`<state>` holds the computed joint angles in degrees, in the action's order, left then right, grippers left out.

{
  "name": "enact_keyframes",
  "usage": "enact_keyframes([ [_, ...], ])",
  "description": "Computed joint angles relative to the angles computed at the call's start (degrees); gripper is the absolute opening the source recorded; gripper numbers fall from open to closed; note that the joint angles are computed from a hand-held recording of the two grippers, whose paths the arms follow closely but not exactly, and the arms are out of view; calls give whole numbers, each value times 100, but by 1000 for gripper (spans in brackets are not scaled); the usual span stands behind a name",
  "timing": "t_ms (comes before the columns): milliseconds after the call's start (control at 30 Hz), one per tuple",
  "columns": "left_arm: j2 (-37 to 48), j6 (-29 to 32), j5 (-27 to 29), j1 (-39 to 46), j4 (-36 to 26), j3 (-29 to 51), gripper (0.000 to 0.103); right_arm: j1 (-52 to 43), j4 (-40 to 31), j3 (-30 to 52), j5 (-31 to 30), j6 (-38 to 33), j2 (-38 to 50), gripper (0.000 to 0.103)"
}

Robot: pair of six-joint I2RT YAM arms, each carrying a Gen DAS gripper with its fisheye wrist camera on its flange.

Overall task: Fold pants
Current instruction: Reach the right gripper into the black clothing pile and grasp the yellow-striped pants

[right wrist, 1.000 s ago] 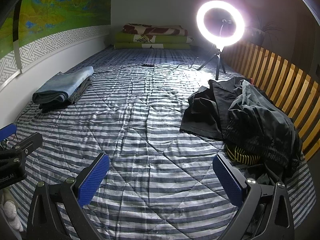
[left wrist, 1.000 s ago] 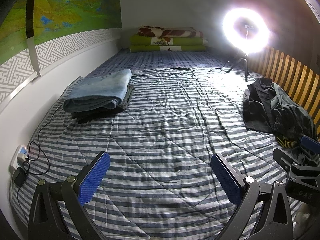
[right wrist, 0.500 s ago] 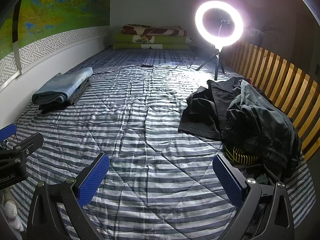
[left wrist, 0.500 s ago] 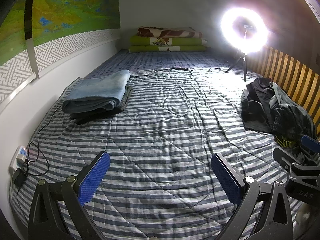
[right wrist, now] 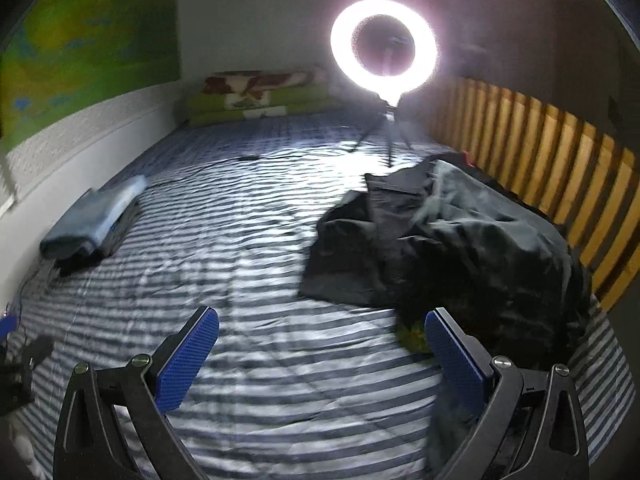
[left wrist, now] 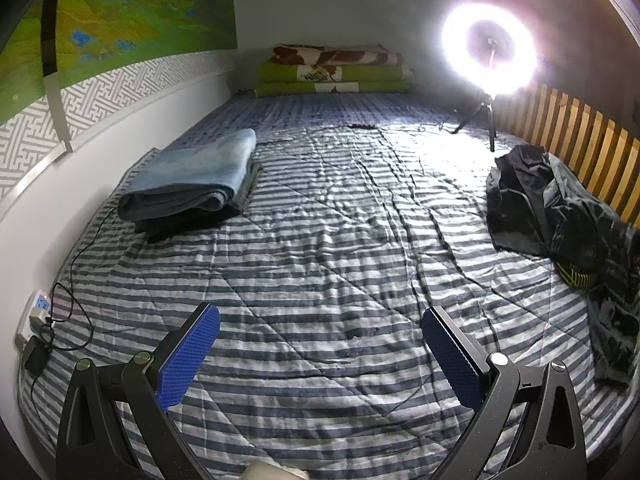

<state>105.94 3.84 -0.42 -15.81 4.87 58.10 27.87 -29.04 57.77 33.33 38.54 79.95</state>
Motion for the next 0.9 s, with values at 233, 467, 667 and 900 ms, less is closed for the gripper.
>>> enact_keyframes([
  [233,557,-174,229,-88,-337,524,102,-1876,-133,-58,-577,-586,-135,101],
  [467,1137,-291,121,-459,-483,989,102,-3346,239,-78,-1423,-1165,321,101],
  [667,1394,-313,27,-713,-496,1156,102,-3626,465,-66,-2153,-1443,727,101],
  [900,1426,-250,-79,-799,-463,1108,102,-3213,615,-161,-2760,-1182,428,100],
])
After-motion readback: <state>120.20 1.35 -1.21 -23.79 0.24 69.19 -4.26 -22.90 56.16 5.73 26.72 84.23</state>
